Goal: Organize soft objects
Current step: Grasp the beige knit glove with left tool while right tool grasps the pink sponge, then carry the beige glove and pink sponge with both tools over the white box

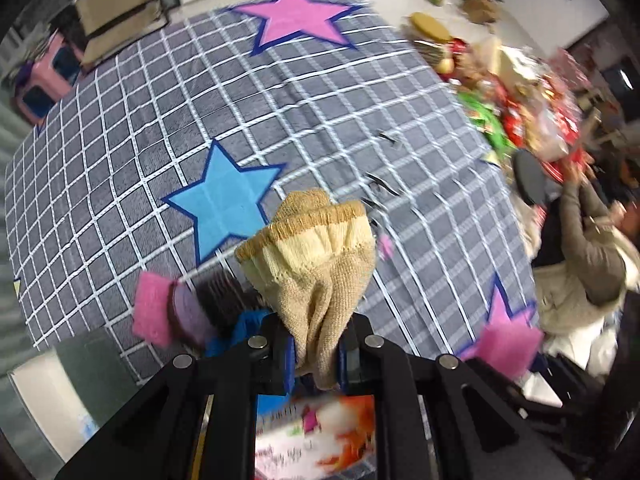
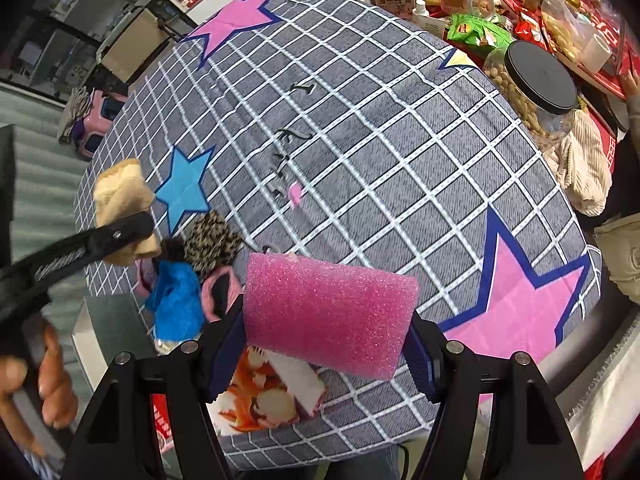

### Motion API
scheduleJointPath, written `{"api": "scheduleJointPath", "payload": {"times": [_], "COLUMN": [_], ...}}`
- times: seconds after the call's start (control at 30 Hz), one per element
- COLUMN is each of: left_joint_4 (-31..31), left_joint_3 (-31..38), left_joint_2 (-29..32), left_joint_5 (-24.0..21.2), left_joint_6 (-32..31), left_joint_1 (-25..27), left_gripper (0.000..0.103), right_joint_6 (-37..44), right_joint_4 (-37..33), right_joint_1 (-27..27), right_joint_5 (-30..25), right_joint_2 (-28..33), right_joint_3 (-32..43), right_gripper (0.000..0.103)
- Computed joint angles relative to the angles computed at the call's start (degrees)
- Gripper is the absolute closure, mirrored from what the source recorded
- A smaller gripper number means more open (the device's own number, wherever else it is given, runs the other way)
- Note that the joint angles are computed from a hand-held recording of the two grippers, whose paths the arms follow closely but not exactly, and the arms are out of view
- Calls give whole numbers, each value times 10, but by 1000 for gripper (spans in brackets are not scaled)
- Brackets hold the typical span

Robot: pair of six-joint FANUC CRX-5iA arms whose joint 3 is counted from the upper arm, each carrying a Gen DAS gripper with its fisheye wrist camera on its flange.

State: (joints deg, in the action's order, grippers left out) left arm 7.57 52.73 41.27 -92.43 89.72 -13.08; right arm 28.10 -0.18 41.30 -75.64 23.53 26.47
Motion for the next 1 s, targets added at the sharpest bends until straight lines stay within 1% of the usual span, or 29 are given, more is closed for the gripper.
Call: {"api": "scheduleJointPath", "payload": {"times": [0.1, 0.13, 0.17, 0.23, 0.4, 0.53, 0.67, 0.83, 1.0], "left_joint_4": [16, 23, 29, 36, 51, 54, 59, 59, 53], "left_joint_3": [-99, -127, -159, -195, -310, -370, -417, -451, -483], "left_joint_2": [-65, -86, -111, -139, -236, -293, -344, -389, -428], "left_joint_5": [49, 59, 66, 73, 90, 91, 91, 101, 109], "left_joint_6": [-31, -44, -60, -80, -133, -157, -176, -186, -192], "left_joint_1": [-3, -1, 2, 8, 37, 63, 95, 126, 159], "left_gripper": [86, 86, 86, 86, 86, 86, 86, 86, 86], "right_joint_6": [-18, -28, -38, -52, -93, -128, -136, -122, -93], "right_joint_4": [12, 15, 19, 30, 57, 71, 83, 95, 100], "right_joint_1": [19, 27, 37, 53, 96, 130, 158, 189, 208], "right_joint_5": [2, 4, 4, 4, 6, 13, 5, -9, -21], "right_joint_2": [-7, -10, -14, -18, -29, -32, -17, 11, 40], "right_joint_3": [-10, -14, -18, -22, -28, -27, 0, 50, 99], "right_gripper": [32, 32, 32, 32, 32, 32, 32, 32, 32]}}
